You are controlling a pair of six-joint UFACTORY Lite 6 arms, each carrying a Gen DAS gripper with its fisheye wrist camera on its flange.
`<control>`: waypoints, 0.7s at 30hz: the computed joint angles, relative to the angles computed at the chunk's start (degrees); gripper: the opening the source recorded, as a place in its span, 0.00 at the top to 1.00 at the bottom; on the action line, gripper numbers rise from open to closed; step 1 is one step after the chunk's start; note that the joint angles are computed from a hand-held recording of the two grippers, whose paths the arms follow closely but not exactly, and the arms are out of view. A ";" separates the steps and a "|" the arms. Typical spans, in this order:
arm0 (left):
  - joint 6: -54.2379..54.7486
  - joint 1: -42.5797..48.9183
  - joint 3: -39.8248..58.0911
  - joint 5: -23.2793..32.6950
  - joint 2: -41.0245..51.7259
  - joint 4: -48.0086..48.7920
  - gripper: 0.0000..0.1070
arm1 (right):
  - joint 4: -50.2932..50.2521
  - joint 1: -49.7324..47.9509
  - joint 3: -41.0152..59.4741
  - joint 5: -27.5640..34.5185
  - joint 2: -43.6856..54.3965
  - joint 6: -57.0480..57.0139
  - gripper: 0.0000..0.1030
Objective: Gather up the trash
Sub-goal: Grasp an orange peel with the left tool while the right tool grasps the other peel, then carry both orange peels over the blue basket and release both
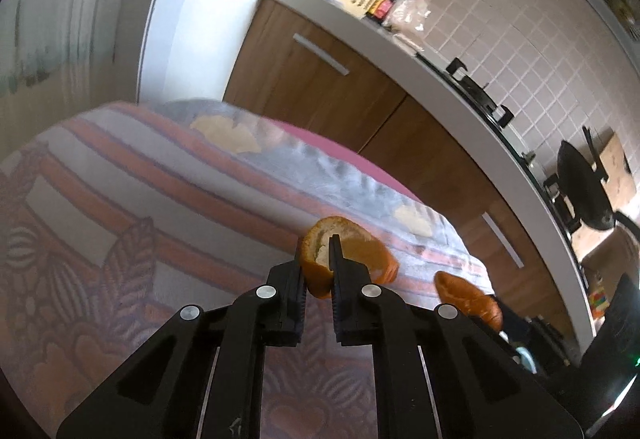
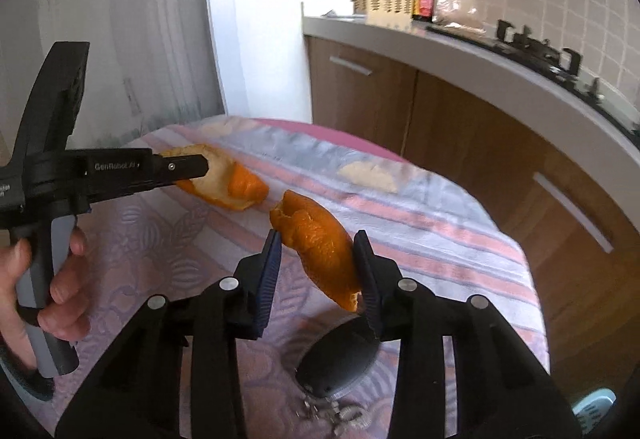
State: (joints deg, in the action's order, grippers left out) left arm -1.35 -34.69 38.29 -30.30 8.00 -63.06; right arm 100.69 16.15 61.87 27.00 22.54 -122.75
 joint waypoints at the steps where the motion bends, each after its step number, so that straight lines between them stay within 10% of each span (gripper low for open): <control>1: 2.79 -0.96 0.51 -0.35 -0.26 -2.62 0.92 | 0.74 -0.81 -1.71 0.31 -1.74 -1.29 0.67; 21: 40.86 -29.96 31.82 -19.31 12.87 -35.93 0.92 | -16.11 -39.22 -18.45 21.57 -25.85 3.62 0.67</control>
